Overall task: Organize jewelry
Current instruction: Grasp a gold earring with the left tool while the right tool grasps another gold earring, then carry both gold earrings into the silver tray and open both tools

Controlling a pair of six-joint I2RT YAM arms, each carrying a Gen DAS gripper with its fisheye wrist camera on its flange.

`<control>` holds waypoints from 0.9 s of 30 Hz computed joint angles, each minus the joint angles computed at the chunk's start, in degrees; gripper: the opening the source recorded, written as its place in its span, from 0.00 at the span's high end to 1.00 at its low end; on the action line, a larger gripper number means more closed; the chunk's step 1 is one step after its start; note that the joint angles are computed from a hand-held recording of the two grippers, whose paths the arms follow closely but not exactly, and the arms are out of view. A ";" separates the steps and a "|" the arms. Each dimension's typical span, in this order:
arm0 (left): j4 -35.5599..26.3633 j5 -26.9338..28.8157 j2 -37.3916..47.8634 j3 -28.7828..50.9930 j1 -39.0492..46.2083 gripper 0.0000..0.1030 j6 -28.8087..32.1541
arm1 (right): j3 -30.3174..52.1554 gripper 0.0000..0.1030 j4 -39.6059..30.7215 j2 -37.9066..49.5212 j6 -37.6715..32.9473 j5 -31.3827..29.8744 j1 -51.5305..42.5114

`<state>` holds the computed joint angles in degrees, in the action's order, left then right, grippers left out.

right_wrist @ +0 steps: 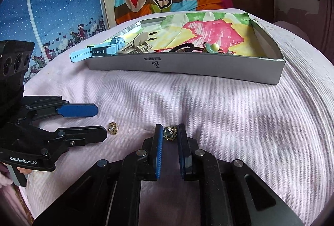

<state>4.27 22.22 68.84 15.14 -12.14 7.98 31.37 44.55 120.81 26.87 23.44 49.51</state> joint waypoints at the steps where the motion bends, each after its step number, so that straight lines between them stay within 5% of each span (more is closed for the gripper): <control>1: 0.12 -0.69 0.17 0.12 -0.79 0.59 -0.21 | -0.23 0.88 0.32 -0.05 0.02 -0.14 -0.14; 11: 1.05 -11.98 2.80 1.35 -9.08 0.86 -2.31 | -2.02 0.88 3.18 0.08 0.81 -1.13 -1.21; 27: 0.88 -8.30 -10.86 -2.42 -5.15 0.87 -5.29 | -4.98 0.88 11.79 1.24 -1.25 1.29 0.44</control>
